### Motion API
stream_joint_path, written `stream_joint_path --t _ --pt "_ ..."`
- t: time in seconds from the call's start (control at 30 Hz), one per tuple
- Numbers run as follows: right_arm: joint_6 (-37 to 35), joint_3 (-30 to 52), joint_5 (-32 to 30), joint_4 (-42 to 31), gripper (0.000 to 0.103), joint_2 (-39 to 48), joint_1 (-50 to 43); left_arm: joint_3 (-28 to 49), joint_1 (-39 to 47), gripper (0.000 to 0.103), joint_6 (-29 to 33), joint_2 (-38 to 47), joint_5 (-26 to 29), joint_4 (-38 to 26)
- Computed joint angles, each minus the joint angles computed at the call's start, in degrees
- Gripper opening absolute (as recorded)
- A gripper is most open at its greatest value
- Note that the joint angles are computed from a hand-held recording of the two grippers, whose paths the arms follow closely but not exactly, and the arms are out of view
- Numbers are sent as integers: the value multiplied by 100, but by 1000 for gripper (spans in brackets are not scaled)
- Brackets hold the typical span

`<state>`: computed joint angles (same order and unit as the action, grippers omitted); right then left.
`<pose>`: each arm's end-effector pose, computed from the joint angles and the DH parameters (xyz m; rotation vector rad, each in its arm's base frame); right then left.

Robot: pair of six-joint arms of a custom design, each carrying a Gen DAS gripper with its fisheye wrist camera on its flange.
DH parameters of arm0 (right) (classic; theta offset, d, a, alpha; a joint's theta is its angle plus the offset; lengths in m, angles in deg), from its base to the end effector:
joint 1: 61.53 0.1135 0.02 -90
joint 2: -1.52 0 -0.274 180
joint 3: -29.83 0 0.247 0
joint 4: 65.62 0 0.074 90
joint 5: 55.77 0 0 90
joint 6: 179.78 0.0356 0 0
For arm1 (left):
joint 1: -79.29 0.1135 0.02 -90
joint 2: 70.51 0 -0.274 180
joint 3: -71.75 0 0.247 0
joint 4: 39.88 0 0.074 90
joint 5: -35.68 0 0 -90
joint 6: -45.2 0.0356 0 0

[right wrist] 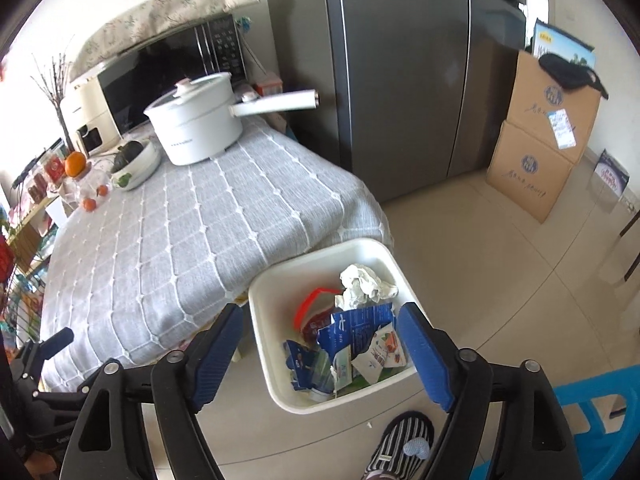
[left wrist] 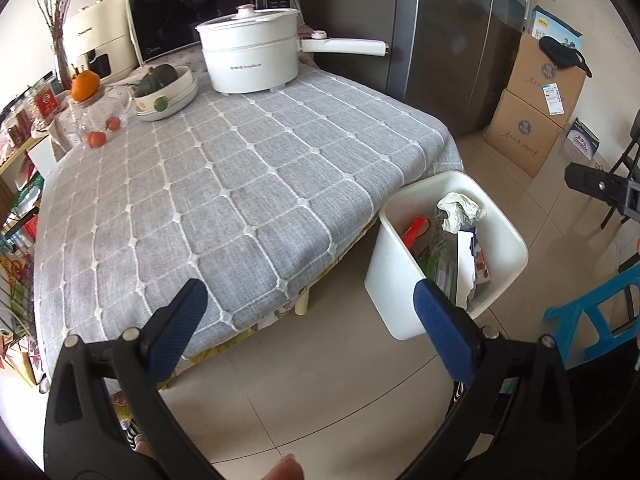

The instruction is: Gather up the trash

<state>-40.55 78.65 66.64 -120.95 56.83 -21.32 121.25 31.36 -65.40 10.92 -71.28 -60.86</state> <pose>0.1334 0.0878 0.2192 0.3640 2.3837 -0.0719 0.1779 -0.1816 0.1676 0.4583 2.4020 -0.1604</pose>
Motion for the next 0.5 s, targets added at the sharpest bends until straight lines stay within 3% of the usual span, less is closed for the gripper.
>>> stream_joint_path --t 0.27,0.37,0.5 --pt "2664 839 1838 -1853 91 913 2678 -364 -371 102 -345 -1451 -874 -661" --pt "3753 1112 2124 -2544 95 1387 3332 -460 -510 102 -516 -1802 -1188 -867" --pt "4613 1419 2305 -3164 97 1887 3832 -633 -570 102 -769 -2146 -1347 -958"
